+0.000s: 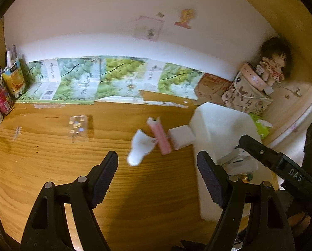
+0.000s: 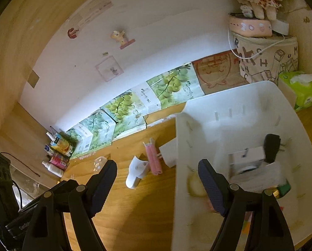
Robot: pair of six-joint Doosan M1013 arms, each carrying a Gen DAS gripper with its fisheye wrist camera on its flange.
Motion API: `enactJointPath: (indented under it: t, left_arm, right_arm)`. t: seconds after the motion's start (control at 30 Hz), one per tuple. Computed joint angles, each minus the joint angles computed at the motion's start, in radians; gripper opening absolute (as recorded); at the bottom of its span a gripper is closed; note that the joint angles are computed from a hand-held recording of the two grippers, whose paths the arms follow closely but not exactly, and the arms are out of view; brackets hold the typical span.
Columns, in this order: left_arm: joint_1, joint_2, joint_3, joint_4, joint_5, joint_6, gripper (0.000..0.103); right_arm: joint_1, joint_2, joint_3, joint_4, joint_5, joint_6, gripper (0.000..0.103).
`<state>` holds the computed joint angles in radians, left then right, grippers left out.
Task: Organize rigid objects
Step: 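Withdraw both tools from the tray toward the acrylic box and white holder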
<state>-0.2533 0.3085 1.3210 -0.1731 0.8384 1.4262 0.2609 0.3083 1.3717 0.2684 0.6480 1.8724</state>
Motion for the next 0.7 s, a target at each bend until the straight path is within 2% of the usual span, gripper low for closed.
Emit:
enactJointPath:
  t: [0.17,0.43,0.7]
  left_arm:
    - [0.053,0.015,-0.004,-0.059,0.031,0.074,0.081]
    - [0.111,0.034,-0.009,-0.098,0.071,0.181,0.081]
    - [0.152,0.070,-0.037,-0.114,0.148,0.247,0.081]
  right_arm:
    - [0.053,0.011,-0.002,-0.140,-0.032,0.154,0.081]
    - [0.120,0.042,-0.020,-0.293,-0.034,0.348,0.080]
    - [0.176,0.066,-0.034,-0.423,-0.019,0.439,0.080]
